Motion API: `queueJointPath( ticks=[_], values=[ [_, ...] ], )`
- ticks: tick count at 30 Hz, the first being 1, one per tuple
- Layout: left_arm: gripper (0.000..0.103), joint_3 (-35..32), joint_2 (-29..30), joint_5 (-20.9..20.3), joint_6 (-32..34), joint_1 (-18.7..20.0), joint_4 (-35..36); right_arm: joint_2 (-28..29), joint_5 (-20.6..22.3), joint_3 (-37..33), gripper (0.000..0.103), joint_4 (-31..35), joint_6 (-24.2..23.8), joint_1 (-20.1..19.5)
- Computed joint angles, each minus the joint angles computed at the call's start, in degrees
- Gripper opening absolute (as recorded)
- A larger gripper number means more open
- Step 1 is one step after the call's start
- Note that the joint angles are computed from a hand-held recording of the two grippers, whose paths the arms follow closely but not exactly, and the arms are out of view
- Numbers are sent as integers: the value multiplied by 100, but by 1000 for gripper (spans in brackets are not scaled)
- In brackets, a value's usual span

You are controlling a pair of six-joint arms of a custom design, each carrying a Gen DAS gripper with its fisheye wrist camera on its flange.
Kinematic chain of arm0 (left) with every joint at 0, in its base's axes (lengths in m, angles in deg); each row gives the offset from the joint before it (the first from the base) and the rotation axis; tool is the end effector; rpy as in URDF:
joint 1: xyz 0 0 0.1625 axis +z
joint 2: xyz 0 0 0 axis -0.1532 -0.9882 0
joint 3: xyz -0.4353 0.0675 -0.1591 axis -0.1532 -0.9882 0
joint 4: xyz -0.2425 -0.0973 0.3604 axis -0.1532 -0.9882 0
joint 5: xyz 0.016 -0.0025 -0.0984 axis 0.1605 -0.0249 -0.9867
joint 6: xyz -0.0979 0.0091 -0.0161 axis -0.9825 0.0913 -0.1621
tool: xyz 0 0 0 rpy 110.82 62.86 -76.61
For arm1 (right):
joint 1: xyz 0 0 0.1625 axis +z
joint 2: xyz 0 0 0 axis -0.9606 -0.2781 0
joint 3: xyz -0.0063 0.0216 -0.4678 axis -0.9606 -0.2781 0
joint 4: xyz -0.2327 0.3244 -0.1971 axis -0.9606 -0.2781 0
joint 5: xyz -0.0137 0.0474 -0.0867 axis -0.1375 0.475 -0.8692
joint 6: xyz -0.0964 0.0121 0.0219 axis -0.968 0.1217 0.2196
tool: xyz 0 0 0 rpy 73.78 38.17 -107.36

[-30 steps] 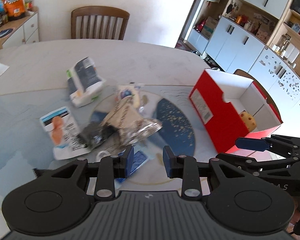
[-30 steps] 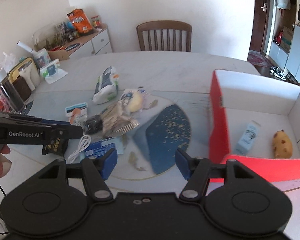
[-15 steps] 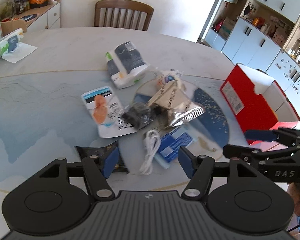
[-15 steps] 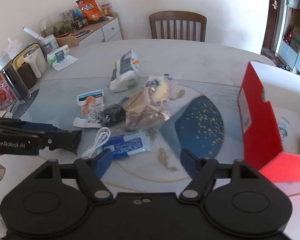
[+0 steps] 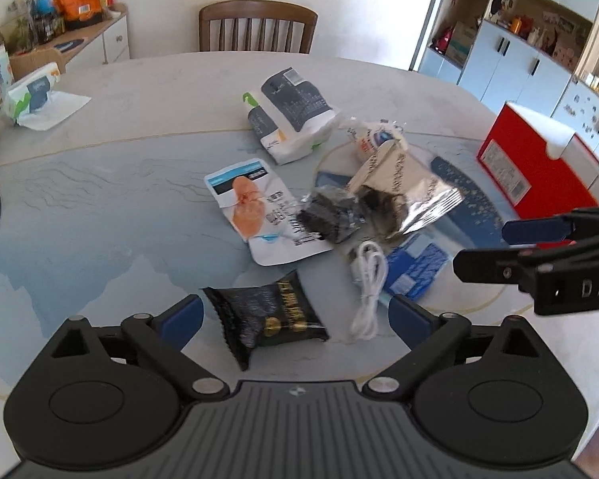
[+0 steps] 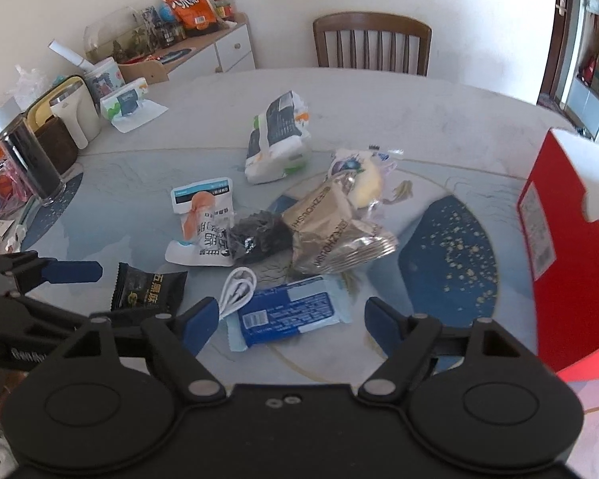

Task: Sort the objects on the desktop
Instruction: 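Grasp the white USB cable with the right gripper while the left grasps the black snack bag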

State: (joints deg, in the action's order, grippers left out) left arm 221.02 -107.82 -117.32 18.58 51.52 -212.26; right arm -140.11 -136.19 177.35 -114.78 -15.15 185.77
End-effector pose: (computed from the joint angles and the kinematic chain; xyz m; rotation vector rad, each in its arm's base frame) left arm -0.1152 -0.4042 0.2305 0.0210 2.2633 -0.9344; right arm 0.3111 -0.5065 0.0912 1.0851 -2.5353 0.3927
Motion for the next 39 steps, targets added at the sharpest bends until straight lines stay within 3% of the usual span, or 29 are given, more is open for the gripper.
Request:
queueJointPath(
  ticks=[5, 16, 25, 29, 33, 39],
  values=[
    [100, 99, 112, -99, 469, 229, -613, 227, -86, -177, 78, 162, 328, 77],
    [100, 161, 317, -267, 1183, 533, -1371, 818, -607, -560, 72, 399, 413, 289],
    [99, 234, 372, -312, 1658, 584, -1805, 1117, -900, -709, 53, 348, 263, 431],
    [86, 262, 417, -251, 1798, 566, -1959, 1199, -988, -745, 45, 296, 131, 495],
    [72, 259, 409, -278, 1840, 599, -1968, 1257, -1055, -786, 30, 300, 44, 542],
    [64, 282, 411, -246, 1852, 584, -2054, 1272, -1088, -776, 27, 258, 1, 573]
  ],
)
